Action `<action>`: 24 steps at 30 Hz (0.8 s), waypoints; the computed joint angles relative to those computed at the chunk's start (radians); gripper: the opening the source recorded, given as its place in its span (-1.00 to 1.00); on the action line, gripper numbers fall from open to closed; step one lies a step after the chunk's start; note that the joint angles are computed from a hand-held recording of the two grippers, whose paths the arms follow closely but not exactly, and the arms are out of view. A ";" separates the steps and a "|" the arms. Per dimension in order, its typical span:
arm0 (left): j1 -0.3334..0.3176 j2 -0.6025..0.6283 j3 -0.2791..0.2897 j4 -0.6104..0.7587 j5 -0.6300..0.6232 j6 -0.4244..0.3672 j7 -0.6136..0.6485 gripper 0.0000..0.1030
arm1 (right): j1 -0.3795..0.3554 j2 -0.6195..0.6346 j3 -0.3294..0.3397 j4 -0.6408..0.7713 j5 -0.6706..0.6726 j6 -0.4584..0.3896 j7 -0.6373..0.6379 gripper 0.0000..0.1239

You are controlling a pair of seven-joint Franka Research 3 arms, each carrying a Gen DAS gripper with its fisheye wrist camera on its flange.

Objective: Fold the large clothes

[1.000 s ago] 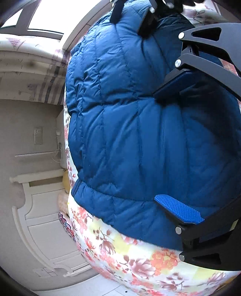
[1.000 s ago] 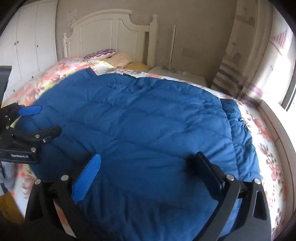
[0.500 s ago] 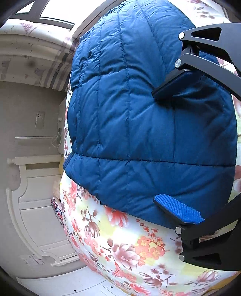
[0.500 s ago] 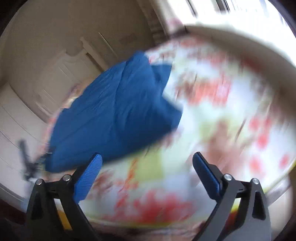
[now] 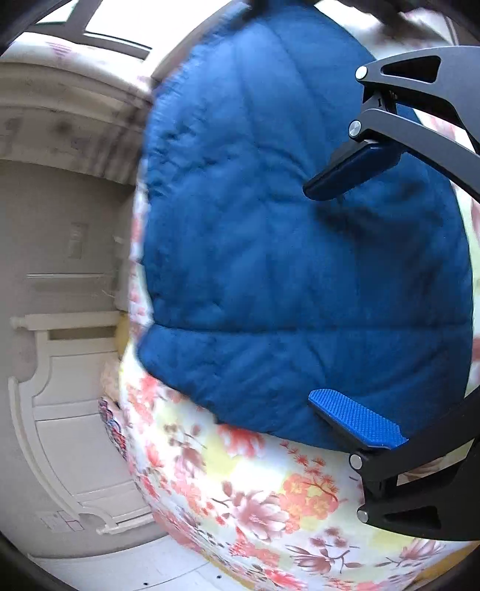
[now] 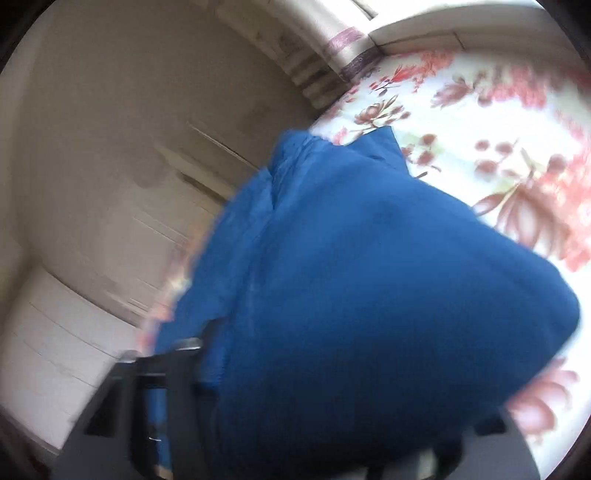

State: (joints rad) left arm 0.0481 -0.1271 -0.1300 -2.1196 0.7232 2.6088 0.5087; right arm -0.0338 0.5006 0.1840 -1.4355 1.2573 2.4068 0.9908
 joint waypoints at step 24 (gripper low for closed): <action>-0.282 0.044 0.220 0.000 -0.717 0.222 0.789 0.89 | 0.196 -0.348 -0.042 -0.232 0.105 0.372 -0.755 -0.47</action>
